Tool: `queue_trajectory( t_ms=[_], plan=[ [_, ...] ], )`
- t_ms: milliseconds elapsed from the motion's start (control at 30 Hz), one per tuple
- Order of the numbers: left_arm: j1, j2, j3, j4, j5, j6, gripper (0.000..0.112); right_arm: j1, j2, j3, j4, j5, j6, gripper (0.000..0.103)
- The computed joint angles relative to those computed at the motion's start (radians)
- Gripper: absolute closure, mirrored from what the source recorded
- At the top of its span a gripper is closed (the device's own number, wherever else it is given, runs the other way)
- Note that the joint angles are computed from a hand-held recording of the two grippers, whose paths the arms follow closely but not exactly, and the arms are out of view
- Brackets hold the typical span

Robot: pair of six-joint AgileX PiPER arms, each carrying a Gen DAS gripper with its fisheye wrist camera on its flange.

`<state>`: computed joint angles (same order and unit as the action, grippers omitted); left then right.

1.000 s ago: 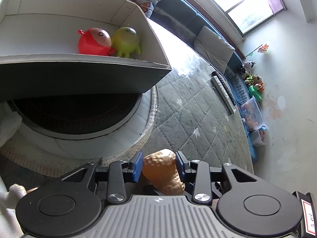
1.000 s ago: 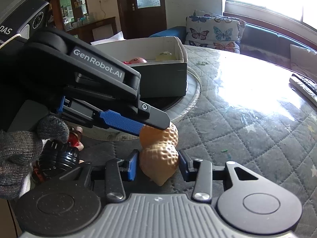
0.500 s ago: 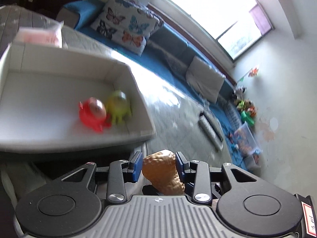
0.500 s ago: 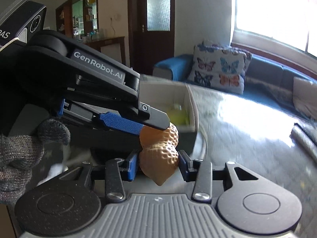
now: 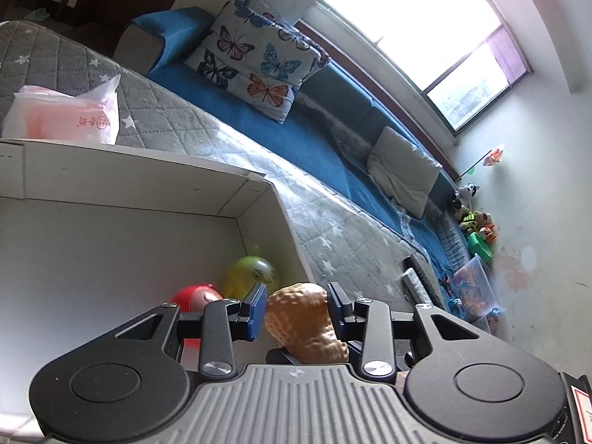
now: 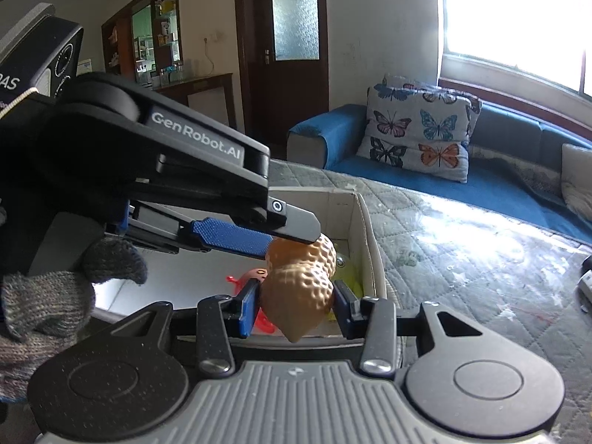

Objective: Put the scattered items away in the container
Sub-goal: 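Carry the tan peanut toy into the box and lower it, then open the right gripper and withdraw from the box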

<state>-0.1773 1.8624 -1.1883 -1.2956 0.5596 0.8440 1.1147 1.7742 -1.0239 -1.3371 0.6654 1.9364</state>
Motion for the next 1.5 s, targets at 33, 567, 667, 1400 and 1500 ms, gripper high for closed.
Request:
queue_trajectory(
  t_ms=[33,567,667,1400,1500],
  plan=[
    [-0.002,0.020,-0.019,0.006,-0.001,-0.005,0.074,-0.018,0.010,0.000,-0.012,-0.018,0.010,0.062],
    [-0.035,0.119,-0.086,0.076,-0.040,-0.053,0.074,-0.090,0.097,0.007,-0.077,-0.113,0.058,0.061],
    [-0.034,0.110,-0.073,0.063,-0.044,-0.037,0.074,-0.087,0.099,0.000,-0.066,-0.110,0.046,0.061],
    [-0.011,-0.185,0.229,-0.083,-0.051,0.151,0.074,0.146,-0.082,0.135,0.014,0.099,0.090,0.055],
    [-0.001,-0.255,0.294,-0.092,-0.043,0.179,0.074,0.212,-0.097,0.143,0.037,0.148,0.095,0.054]
  ],
)
